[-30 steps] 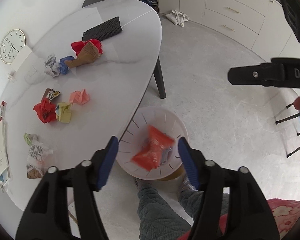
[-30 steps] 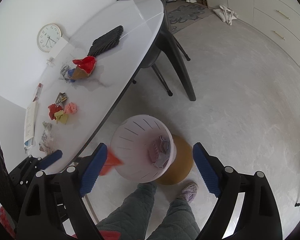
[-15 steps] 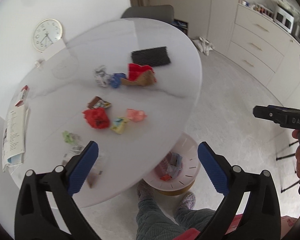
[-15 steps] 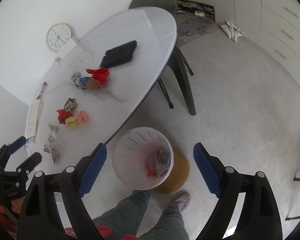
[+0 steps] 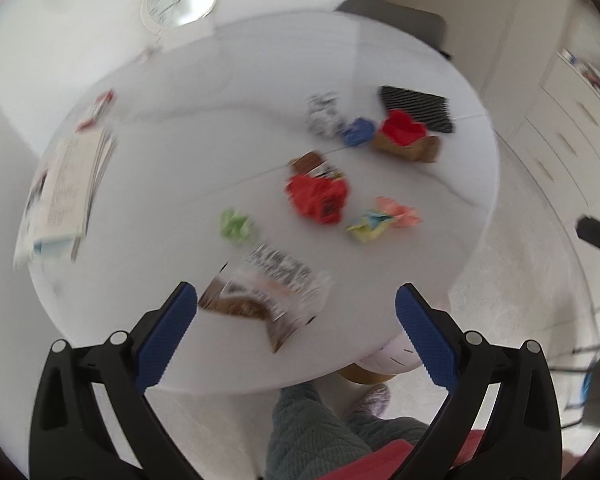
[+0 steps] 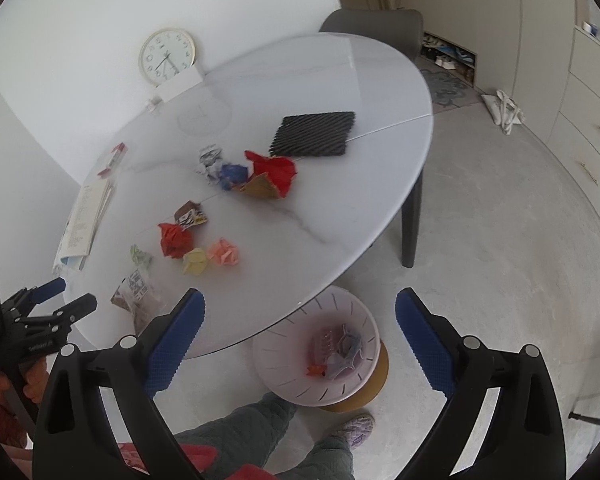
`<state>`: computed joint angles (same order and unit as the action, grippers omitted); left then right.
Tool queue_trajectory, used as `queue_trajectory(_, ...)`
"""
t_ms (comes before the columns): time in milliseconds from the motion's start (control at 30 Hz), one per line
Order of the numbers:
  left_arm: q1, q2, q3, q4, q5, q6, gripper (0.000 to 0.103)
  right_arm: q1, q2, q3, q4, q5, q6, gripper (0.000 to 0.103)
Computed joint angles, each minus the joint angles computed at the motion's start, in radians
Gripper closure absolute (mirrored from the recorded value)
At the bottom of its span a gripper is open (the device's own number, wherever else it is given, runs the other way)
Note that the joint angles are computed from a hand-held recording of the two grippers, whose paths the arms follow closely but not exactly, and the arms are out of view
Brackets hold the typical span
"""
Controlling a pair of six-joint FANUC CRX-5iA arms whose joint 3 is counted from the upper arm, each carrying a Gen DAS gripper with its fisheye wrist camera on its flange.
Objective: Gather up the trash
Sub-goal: 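Grasp the clear plastic snack bag with the left tool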
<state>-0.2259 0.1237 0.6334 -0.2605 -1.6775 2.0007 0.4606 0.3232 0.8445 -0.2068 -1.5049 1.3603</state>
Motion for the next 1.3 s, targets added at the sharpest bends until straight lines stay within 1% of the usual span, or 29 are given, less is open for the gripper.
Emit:
queue_trajectory(67,0.031,-0.016,-0.042,0.004,-0.015,0.088,0.008,0.012,0.014,0.014,-0.008,-0.016,0.014,0.007)
queue_trajectory(100,0.045,-0.024,-0.064,0.018,-0.011,0.128,0.008,0.018,0.023,0.024,-0.014,-0.027,0.02,0.007)
queue_trajectory(167,0.089,-0.045,-0.121,0.07,0.015,0.219,0.011,0.03,0.04,0.042,-0.024,-0.044,0.029,0.007)
queue_trajectory(233,0.117,-0.052,-0.158,0.113,0.039,0.276,0.013,0.042,0.057,0.06,-0.032,-0.063,0.04,0.007)
queue_trajectory(333,0.141,-0.039,-0.182,0.16,0.066,0.327,0.016,0.063,0.07,0.075,-0.032,-0.074,0.059,0.007)
queue_trajectory(433,0.161,-0.016,-0.195,0.207,0.088,0.371,0.016,0.084,0.08,0.087,-0.015,-0.076,0.078,0.007)
queue_trajectory(500,0.166,0.005,-0.191,0.221,0.089,0.402,0.017,0.095,0.083,0.093,-0.004,-0.073,0.092,0.007)
queue_trajectory(567,0.166,0.026,-0.182,0.225,0.083,0.424,0.019,0.102,0.083,0.095,0.0,-0.07,0.097,0.007)
queue_trajectory(700,0.17,0.052,-0.18,0.238,0.087,0.461,0.024,0.103,0.086,0.102,-0.002,-0.074,0.093,0.007)
queue_trajectory(800,0.179,0.065,-0.186,0.255,0.089,0.484,0.033,0.105,0.086,0.098,0.001,-0.074,0.09,0.007)
queue_trajectory(833,0.182,0.072,-0.185,0.261,0.086,0.484,0.037,0.105,0.087,0.098,0.001,-0.076,0.09,0.007)
queue_trajectory(867,0.185,0.081,-0.183,0.268,0.079,0.481,0.042,0.105,0.09,0.1,0.001,-0.077,0.089,0.007)
queue_trajectory(933,0.187,0.104,-0.169,0.276,0.053,0.471,0.046,0.106,0.097,0.108,0.0,-0.081,0.089,0.007)
queue_trajectory(1000,0.178,0.122,-0.14,0.251,0.023,0.469,0.048,0.11,0.104,0.116,0.001,-0.083,0.093,0.007)
queue_trajectory(1100,0.17,0.142,-0.108,0.235,-0.007,0.45,0.054,0.118,0.116,0.124,0.006,-0.084,0.108,0.007)
queue_trajectory(1200,0.173,0.132,-0.121,0.242,0.006,0.431,0.058,0.129,0.151,0.172,0.003,-0.099,0.131,0.007)
queue_trajectory(1300,0.184,0.105,-0.153,0.26,0.029,0.39,0.064,0.145,0.208,0.256,-0.007,-0.12,0.165,0.008)
